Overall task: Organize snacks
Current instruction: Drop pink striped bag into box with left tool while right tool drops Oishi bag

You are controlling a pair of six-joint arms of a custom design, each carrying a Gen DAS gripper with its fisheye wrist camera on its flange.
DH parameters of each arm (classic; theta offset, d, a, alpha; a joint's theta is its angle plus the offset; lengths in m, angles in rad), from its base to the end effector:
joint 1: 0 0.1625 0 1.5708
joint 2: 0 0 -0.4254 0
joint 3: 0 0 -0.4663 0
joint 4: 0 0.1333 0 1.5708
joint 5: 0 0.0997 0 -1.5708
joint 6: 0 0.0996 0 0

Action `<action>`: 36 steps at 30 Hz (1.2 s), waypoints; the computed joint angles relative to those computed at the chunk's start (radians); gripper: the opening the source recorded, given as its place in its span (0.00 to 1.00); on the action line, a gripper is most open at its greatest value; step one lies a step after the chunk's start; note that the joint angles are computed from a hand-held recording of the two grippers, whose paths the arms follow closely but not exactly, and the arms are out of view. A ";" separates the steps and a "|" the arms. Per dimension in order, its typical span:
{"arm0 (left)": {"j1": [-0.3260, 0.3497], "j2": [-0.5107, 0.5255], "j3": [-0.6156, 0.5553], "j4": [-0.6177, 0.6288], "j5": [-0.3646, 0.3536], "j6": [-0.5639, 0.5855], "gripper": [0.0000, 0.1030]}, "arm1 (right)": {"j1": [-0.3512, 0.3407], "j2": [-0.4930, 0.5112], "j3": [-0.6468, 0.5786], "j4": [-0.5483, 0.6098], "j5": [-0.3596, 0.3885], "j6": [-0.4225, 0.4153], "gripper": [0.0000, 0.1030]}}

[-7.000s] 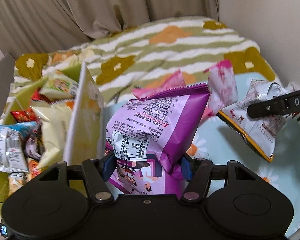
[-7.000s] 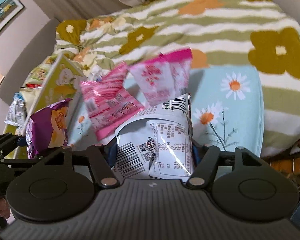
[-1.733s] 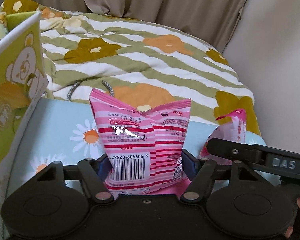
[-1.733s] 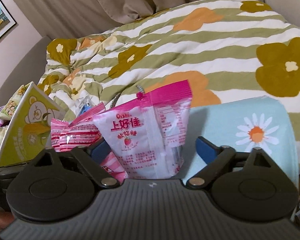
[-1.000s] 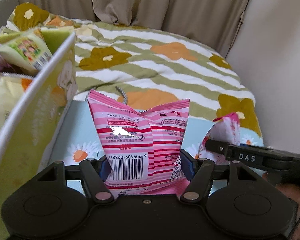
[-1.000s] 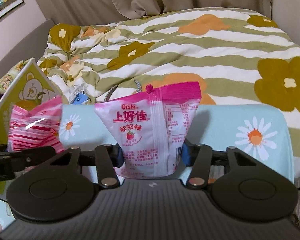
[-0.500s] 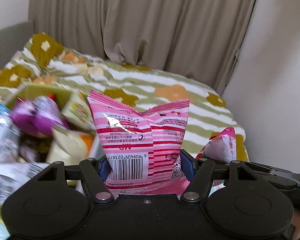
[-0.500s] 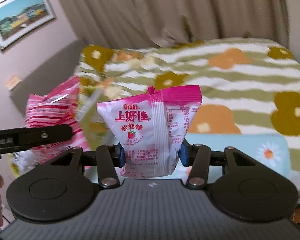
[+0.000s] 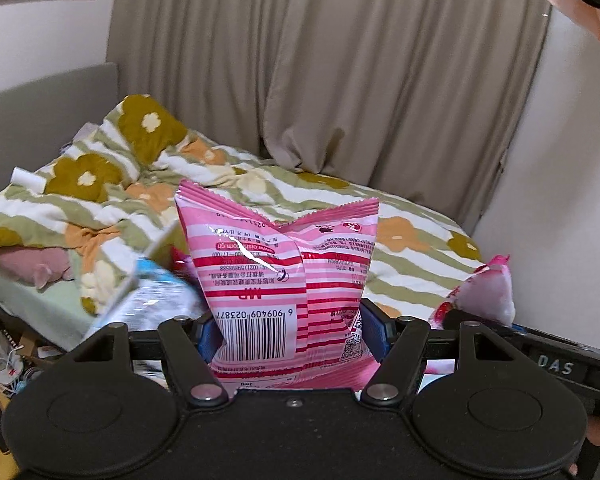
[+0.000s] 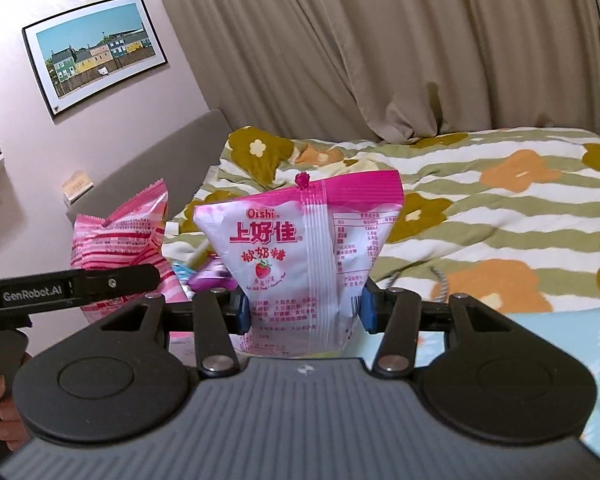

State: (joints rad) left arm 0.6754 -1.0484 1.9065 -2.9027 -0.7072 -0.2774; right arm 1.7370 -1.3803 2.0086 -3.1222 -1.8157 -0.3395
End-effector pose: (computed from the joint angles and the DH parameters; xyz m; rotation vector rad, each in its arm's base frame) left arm -0.3652 -0.5604 0.1663 0.4835 2.4075 -1.1131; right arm 0.2061 -0.5688 0.3273 0.4881 -2.5149 1.2398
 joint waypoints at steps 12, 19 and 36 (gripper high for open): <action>0.145 -0.114 0.015 0.118 -0.133 0.119 0.70 | 0.144 0.204 -0.093 -0.067 -0.183 0.116 0.62; 0.208 -0.128 0.004 0.163 -0.224 0.210 0.98 | 0.174 0.293 -0.131 -0.113 -0.276 0.168 0.62; 0.180 -0.243 0.097 0.145 -0.150 0.165 0.99 | 0.214 0.358 -0.201 -0.075 -0.317 0.136 0.64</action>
State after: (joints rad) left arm 0.8551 -1.2913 2.0035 -2.7579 -0.8571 -0.1126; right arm 1.9513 -1.0224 1.8076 -3.1968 -2.1332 -0.2036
